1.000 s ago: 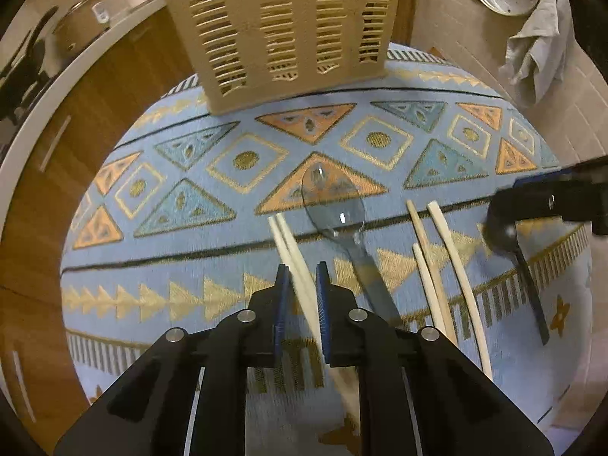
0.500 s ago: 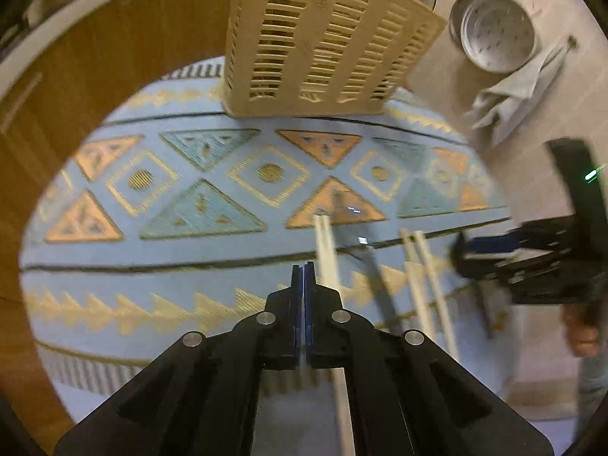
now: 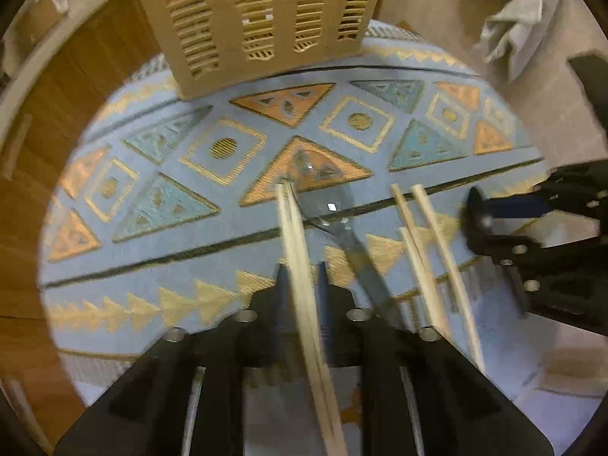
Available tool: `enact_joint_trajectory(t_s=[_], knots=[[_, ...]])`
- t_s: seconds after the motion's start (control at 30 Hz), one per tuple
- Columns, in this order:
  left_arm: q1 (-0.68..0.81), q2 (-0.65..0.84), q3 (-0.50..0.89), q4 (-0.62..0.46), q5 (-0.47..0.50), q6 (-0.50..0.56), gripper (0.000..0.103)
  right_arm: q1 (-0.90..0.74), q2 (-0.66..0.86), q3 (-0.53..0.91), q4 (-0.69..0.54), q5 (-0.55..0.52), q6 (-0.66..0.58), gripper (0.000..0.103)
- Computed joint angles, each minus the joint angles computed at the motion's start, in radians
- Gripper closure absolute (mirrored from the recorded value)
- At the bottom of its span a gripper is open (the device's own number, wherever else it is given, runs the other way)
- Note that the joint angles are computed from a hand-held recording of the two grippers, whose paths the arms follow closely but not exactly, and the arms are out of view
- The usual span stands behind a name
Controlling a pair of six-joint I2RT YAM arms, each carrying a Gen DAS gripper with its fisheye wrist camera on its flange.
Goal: Organize utensils
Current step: 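Grasp the black plastic spoon with the right tool while the left lifts the chopsticks, then carry the chopsticks and black spoon to the basket and lower them in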
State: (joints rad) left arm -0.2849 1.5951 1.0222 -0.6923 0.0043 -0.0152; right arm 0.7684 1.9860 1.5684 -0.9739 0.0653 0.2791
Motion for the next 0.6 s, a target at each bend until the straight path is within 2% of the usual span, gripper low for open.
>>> enact_joint_trajectory(t_s=[0.07,0.2,0.33,0.47,0.53,0.6], knots=[[0.0,-0.002,-0.007,0.012,0.004,-0.018,0.094,0.002,-0.022,-0.026,0.027,-0.016,-0.001,0.071],[0.054,-0.094,-0.107,0.106,0.079,-0.029,0.094,0.016,-0.115,-0.126,0.124,-0.03,-0.017,0.071],[0.112,-0.255,-0.212,0.168,0.167,-0.007,0.094,0.037,-0.254,-0.241,0.241,-0.036,-0.045,0.071],[0.177,-0.407,-0.279,0.199,0.259,0.015,0.094,0.02,-0.355,-0.357,0.394,-0.098,-0.053,0.071],[0.193,-0.463,-0.291,0.221,0.289,0.007,0.094,0.039,-0.413,-0.412,0.456,-0.093,-0.046,0.071],[0.221,-0.527,-0.322,0.273,0.359,-0.006,0.094,0.047,-0.474,-0.467,0.543,-0.111,-0.057,0.071]])
